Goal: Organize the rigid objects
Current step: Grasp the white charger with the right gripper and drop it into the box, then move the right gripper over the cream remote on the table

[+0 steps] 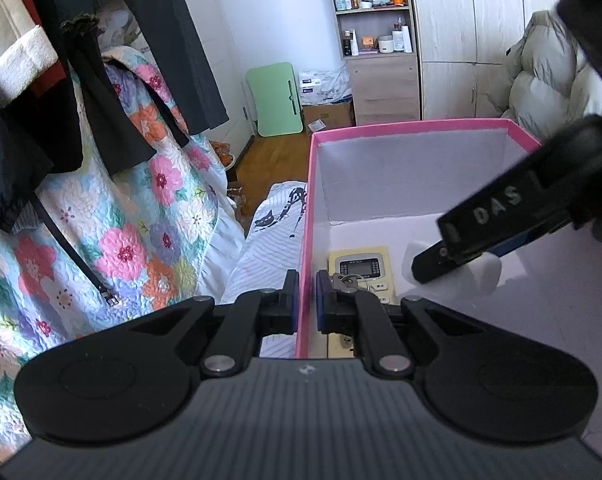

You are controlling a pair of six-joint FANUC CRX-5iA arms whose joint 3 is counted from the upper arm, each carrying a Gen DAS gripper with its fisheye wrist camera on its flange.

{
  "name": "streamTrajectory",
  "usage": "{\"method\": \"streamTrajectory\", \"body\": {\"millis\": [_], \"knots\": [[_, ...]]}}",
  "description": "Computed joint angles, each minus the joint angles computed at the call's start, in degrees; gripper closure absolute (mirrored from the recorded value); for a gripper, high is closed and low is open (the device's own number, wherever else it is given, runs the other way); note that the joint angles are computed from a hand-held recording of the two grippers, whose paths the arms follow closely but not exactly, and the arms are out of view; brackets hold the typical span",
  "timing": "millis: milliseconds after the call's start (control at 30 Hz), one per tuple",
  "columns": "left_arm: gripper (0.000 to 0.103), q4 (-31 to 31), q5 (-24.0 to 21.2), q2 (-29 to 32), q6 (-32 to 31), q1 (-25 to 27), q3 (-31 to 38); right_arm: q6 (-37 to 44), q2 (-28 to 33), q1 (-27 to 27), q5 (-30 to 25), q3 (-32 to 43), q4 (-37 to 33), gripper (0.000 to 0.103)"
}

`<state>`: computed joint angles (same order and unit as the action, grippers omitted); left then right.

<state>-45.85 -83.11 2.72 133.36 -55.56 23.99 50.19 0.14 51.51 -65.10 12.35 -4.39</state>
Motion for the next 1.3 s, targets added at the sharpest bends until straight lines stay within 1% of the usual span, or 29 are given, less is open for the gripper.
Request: {"method": "streamTrajectory", "body": {"millis": [33,133,200,300,400,433,500,533,567,600,633,700,833,967,1033,1167,1300], "knots": [[0.096,0.46,0.58,-0.32,-0.09,0.31,-0.37,0.12,1.21,-0.36,-1.68,1.45,-0.59,0.042],[0.096,0.83,1.11,-0.56,0.04,0.61,-0.70,-1.03,3.38,0.70,-4.63,2.96,1.25,0.042],[0.096,0.85,1.16,-0.64,-0.08,0.64,-0.80,-1.14,4.38,0.20,-6.11,4.38,-0.25,0.041],[0.096,0.99,1.41,-0.94,-0.01,0.79,-1.16,0.18,4.17,-1.96,-6.62,5.26,-4.21,0.041],[0.096,0.66,1.00,-0.83,-0.41,0.69,-1.04,-0.02,-0.67,-4.35,0.00,1.24,-8.35,0.040],[0.096,0.44,0.68,-0.72,-0.71,0.63,-0.92,-0.63,-3.19,-4.46,2.75,-0.92,-8.57,0.040],[0.096,0.57,0.59,-0.64,-0.74,0.79,-0.83,-2.86,-8.67,-2.72,8.49,-6.31,-4.78,0.040],[0.095,1.11,0.80,-0.70,-0.85,1.11,-0.88,-3.78,-10.88,-1.72,10.02,-8.36,-2.49,0.040],[0.095,1.57,0.98,-0.83,-0.97,1.38,-1.00,-5.52,-13.78,-0.29,11.97,-11.35,0.91,0.040],[0.095,2.09,1.22,-0.93,-1.39,1.66,-1.10,-7.02,-16.37,1.17,12.86,-13.90,4.53,0.040],[0.095,2.67,1.68,-1.10,-2.26,1.95,-1.30,-9.41,-19.21,3.16,13.26,-16.90,9.60,0.040],[0.095,3.02,1.90,-1.20,-2.52,2.14,-1.43,-15.35,-23.87,6.55,12.66,-22.20,19.26,0.040],[0.095,1.84,-0.46,0.47,-3.12,1.29,0.61,-21.51,-29.88,9.33,6.83,-28.65,29.50,0.040],[0.095,2.17,-2.58,2.01,-2.97,1.67,2.79,-24.08,-32.79,10.97,0.29,-33.40,33.54,0.040],[0.095,1.64,-3.45,2.62,-2.66,1.52,3.62,-25.10,-33.12,11.94,-1.41,-35.33,34.55,0.040],[0.094,1.03,-4.33,3.24,-2.58,1.15,4.33,-25.83,-32.20,11.10,-1.15,-37.70,33.86,0.040],[0.094,0.60,-4.39,3.22,-2.54,0.90,4.23,-26.28,-30.50,9.66,-0.90,-38.35,33.21,0.040]]}}
